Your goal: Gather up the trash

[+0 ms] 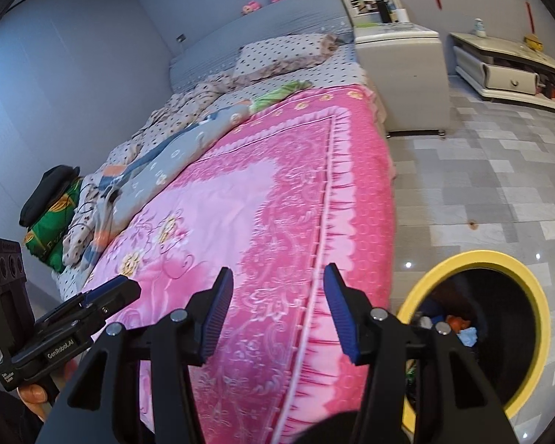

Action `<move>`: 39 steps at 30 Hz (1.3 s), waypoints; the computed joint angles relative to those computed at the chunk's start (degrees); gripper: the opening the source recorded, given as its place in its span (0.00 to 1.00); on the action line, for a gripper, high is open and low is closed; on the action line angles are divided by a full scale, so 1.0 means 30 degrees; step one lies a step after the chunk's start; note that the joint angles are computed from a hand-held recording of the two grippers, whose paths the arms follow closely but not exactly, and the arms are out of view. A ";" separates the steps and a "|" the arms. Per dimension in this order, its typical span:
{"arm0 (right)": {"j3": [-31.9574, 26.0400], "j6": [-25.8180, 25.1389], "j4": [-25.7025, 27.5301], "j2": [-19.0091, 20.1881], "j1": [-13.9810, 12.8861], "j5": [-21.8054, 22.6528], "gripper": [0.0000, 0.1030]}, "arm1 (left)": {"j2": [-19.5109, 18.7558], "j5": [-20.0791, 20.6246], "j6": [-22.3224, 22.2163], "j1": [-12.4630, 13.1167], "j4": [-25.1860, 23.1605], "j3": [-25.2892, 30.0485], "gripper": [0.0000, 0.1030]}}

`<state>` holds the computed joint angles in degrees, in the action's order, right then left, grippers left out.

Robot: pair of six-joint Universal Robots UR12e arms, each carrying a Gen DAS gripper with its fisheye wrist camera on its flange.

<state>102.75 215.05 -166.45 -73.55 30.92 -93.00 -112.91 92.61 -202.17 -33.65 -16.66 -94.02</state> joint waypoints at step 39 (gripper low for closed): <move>-0.2866 -0.2989 -0.6047 0.3961 0.3900 -1.3149 0.92 | 0.0964 0.9926 0.1495 -0.1076 1.0181 -0.4176 0.92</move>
